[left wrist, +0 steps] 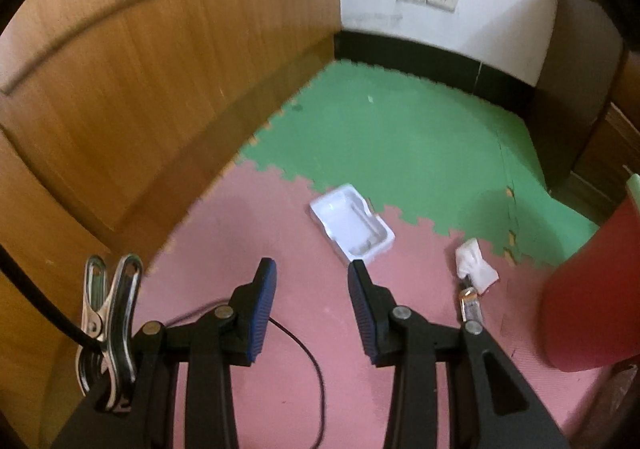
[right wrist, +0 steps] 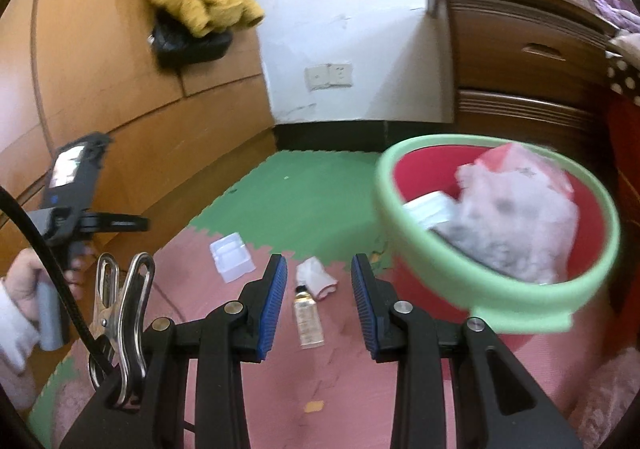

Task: Collect trash
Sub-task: 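Withdraw both open tools from the bucket toward the white plastic tray, then close the left tool on the white plastic tray while the right tool grasps the silver tube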

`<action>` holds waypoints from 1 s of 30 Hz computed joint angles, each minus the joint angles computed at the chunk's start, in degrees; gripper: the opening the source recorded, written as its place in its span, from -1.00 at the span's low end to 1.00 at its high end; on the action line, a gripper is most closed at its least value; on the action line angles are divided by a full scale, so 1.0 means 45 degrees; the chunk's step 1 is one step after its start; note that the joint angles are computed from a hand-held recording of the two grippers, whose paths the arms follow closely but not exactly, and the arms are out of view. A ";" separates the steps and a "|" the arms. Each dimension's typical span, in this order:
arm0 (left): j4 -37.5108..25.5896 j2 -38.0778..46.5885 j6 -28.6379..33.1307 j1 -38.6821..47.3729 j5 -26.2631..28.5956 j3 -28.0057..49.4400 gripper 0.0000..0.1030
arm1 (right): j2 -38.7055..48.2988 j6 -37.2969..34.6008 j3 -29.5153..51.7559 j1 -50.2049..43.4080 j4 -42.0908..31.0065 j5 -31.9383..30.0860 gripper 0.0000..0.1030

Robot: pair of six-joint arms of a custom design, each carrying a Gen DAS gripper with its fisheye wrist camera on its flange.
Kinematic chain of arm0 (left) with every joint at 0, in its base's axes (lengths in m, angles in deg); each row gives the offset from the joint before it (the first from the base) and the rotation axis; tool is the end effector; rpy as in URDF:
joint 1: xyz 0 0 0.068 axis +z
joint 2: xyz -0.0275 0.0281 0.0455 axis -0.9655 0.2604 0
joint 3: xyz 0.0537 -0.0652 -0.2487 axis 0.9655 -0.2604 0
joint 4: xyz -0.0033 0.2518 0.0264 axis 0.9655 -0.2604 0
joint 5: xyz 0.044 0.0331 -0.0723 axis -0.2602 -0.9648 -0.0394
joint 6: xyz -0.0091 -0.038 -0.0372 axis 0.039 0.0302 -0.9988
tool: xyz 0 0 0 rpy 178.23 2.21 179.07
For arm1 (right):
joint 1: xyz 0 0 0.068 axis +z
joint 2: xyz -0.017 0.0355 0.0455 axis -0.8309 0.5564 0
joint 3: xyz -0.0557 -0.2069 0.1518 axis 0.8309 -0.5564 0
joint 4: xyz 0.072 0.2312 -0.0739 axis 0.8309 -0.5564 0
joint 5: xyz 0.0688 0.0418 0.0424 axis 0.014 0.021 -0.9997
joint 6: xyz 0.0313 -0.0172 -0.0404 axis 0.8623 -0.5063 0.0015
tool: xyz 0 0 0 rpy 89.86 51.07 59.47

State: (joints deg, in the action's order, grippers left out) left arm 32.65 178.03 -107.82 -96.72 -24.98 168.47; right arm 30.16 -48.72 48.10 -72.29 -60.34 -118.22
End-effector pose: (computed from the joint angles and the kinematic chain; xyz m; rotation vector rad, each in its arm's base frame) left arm 0.3295 -0.1168 0.2531 -0.3467 2.5404 0.2095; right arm 0.2390 -0.0496 0.2795 -0.1876 2.1776 0.3626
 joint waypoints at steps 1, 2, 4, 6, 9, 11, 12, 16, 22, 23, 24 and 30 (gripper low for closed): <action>0.0228 0.0346 0.0018 0.0208 0.0333 -0.0016 -0.24 | 0.0017 0.0027 -0.0097 0.0348 0.0046 0.0153 -0.33; 0.0303 0.0713 0.0008 0.0294 0.0483 0.0187 -0.24 | 0.0068 0.0014 -0.0164 0.0653 0.0084 0.0313 -0.33; 0.0468 0.1327 -0.0054 0.0451 0.0788 0.0474 -0.16 | 0.0192 -0.0161 -0.0413 0.1352 0.0239 0.0782 -0.33; 0.0561 0.1975 -0.0076 0.0682 0.1098 0.0868 -0.13 | 0.0381 -0.0264 -0.0632 0.1863 0.0500 0.1207 -0.33; 0.0689 0.3006 -0.0002 0.0966 0.1504 0.1647 -0.02 | 0.1208 -0.0270 -0.0788 0.2496 0.0929 0.1612 -0.33; 0.0655 0.3839 0.0069 0.1111 0.1731 0.2397 0.03 | 0.1938 -0.0293 -0.0775 0.2769 0.1214 0.1764 -0.33; 0.0615 0.4202 0.0111 0.1168 0.1826 0.2764 0.04 | 0.2355 -0.0326 -0.0775 0.2901 0.1375 0.1878 -0.32; 0.0327 0.6178 0.0124 0.1368 0.2315 0.4825 0.18 | 0.3978 -0.0408 -0.0748 0.3304 0.1947 0.2379 -0.23; -0.0508 0.8832 0.0145 0.1439 0.2575 0.8111 0.42 | 0.5241 -0.0586 -0.0627 0.3603 0.2421 0.2628 -0.23; -0.0691 0.9236 0.0127 0.1452 0.2640 0.8675 0.45 | 0.5260 -0.0628 -0.0716 0.3627 0.2510 0.2652 -0.23; -0.0827 0.9522 0.0141 0.1479 0.2677 0.9068 0.53 | 0.5374 -0.0679 -0.0689 0.3621 0.2552 0.2661 -0.23; -0.2840 1.2021 0.0385 0.1443 0.1832 1.2902 0.60 | 0.6013 -0.0485 -0.0372 0.3658 0.2600 0.2623 -0.23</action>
State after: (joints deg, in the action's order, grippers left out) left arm 19.87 232.13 -106.09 -90.22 -16.74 226.52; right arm 57.22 -50.91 46.43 -55.82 -48.64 -106.42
